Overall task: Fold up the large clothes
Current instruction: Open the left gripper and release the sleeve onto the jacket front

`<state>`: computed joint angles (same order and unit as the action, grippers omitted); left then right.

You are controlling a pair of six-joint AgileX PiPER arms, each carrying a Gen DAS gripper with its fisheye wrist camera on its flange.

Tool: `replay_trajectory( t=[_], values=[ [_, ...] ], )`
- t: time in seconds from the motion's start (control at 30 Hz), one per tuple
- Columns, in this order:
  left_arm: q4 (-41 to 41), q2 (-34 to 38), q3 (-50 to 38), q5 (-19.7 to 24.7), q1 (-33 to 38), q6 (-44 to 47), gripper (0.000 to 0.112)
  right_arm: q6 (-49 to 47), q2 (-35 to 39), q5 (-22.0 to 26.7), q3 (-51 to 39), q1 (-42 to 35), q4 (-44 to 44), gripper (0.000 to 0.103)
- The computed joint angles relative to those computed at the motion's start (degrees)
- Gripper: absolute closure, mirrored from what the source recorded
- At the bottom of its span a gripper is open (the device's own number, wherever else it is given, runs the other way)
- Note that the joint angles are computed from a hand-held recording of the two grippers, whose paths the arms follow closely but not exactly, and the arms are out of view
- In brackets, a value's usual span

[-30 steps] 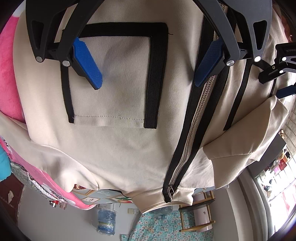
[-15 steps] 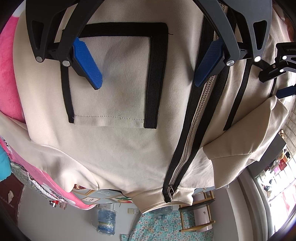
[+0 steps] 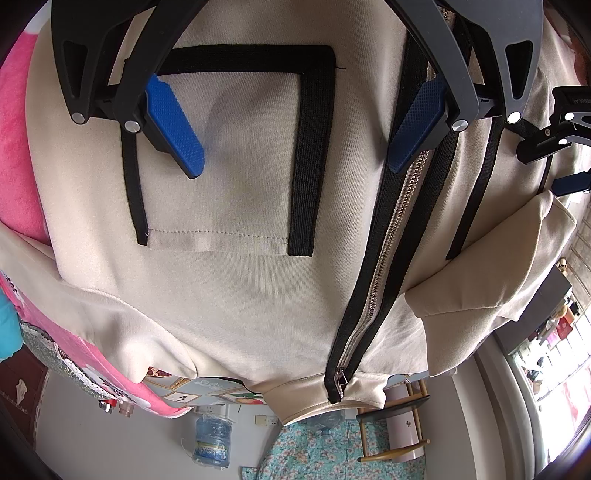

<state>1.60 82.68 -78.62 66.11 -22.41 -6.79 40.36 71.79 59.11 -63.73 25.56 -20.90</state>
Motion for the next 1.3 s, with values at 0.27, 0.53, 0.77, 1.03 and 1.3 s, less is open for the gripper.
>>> replay_trajectory(
  t=[0.27,0.53,0.77,1.03,1.3],
  values=[
    [-0.2,0.0,0.1,0.0,0.2,0.4,0.017,0.0,0.0,0.0,0.1,0.0,0.0,0.006],
    [-0.4,-0.1,0.2,-0.1,0.3,0.8,0.017,0.2,0.0,-0.1,0.1,0.1,-0.1,0.006],
    [-0.3,-0.1,0.2,-0.1,0.2,0.7,0.017,0.1,-0.1,-0.1,0.2,0.0,0.0,0.006],
    [-0.3,-0.9,1.1,-0.9,0.0,1.2,0.017,-1.3,0.1,-0.4,0.0,-0.4,0.7,0.006],
    [-1.2,-1.5,1.7,-1.1,0.5,3.0,0.017,-2.1,0.0,-0.3,-0.1,-0.7,1.1,0.006]
  ],
)
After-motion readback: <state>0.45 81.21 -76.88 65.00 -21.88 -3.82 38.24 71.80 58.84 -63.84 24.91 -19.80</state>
